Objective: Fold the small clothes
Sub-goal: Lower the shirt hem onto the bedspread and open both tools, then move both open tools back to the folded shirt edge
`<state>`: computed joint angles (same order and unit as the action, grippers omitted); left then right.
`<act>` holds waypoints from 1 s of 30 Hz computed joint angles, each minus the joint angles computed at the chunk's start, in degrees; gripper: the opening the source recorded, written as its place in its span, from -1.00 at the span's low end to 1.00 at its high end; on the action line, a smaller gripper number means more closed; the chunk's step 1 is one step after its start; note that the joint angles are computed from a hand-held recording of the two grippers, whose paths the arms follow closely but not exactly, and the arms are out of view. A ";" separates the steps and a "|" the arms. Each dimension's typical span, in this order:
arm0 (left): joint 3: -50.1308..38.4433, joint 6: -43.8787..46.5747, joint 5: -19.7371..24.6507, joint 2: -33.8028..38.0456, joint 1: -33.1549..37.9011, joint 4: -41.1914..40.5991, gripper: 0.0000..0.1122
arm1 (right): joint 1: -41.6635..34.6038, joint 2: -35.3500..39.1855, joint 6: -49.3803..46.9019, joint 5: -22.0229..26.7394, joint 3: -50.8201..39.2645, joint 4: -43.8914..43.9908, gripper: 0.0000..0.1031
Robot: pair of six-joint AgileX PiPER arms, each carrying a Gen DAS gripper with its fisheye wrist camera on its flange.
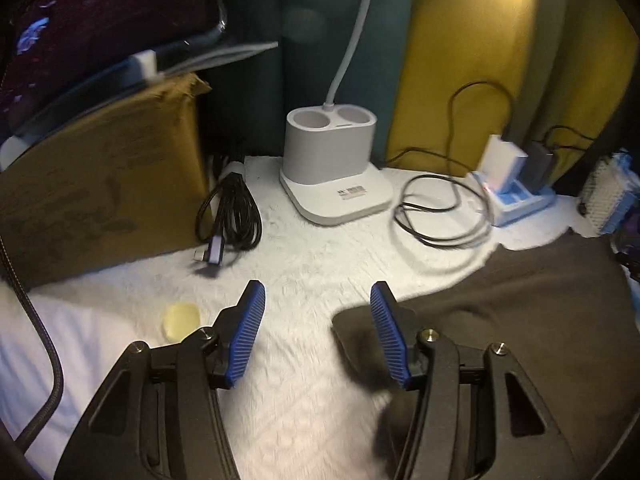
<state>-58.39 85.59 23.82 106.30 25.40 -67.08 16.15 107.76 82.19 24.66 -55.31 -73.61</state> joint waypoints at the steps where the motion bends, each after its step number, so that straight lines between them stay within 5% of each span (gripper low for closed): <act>1: 1.83 0.62 0.90 -1.64 0.81 0.06 -0.02 | 0.31 -2.57 1.90 -0.24 2.80 -1.50 0.17; 6: 11.99 8.48 5.61 -9.84 5.35 -2.25 -0.01 | 2.73 -11.67 5.73 -0.99 10.79 -2.85 0.18; 18: 30.46 22.76 15.81 -23.41 15.54 -4.28 0.09 | 17.55 -33.13 14.18 7.73 30.62 0.01 0.18; 30: 40.51 34.09 23.14 -27.76 27.63 -0.73 0.13 | 44.54 -44.31 32.24 20.36 44.74 7.03 0.17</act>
